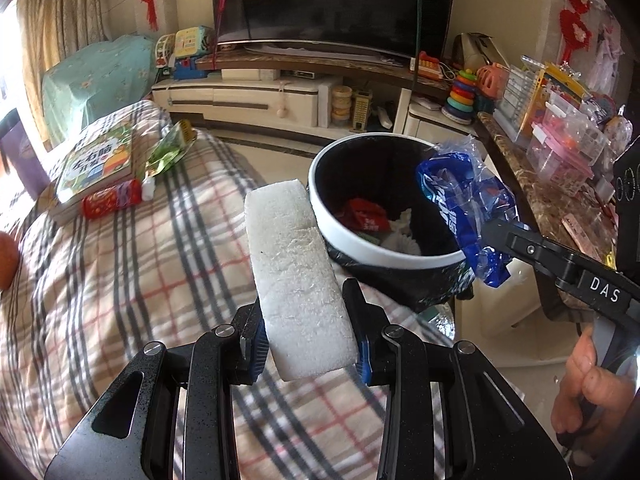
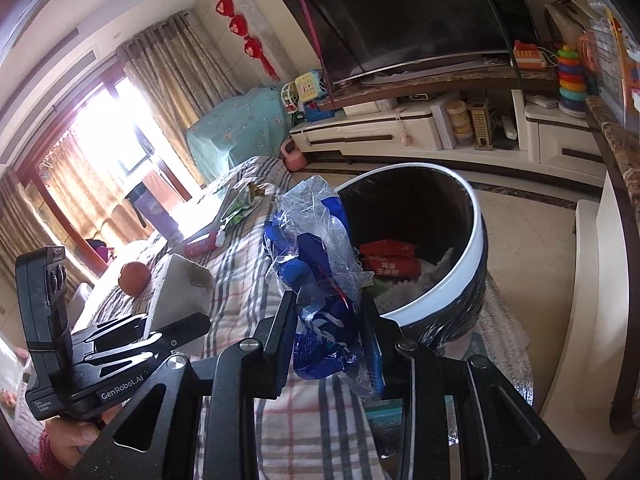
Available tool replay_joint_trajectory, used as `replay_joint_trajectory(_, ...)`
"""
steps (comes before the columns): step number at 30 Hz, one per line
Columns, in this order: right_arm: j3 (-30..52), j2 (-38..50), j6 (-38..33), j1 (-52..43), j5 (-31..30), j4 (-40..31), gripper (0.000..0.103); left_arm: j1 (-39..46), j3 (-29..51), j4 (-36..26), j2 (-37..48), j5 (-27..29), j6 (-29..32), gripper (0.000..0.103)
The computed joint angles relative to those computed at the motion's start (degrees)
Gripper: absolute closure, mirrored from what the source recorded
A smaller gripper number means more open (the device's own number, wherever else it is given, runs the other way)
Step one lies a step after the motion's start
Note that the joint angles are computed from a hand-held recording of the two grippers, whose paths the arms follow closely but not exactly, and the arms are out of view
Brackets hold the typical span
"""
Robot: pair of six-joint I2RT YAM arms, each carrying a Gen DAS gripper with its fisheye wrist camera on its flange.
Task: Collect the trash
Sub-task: 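Carry the foam block and bagged blue bottle over the bin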
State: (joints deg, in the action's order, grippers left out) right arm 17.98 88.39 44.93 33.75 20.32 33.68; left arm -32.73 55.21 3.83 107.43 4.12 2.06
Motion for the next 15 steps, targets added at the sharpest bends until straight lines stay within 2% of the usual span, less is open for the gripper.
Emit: replay_joint_trajectory(15,0.86,-2.63,-1.76,-4.06,-1.15,-3.83,0.072,-3.23,7.73,-2.93,4.36,-0.33,0.09,0.071)
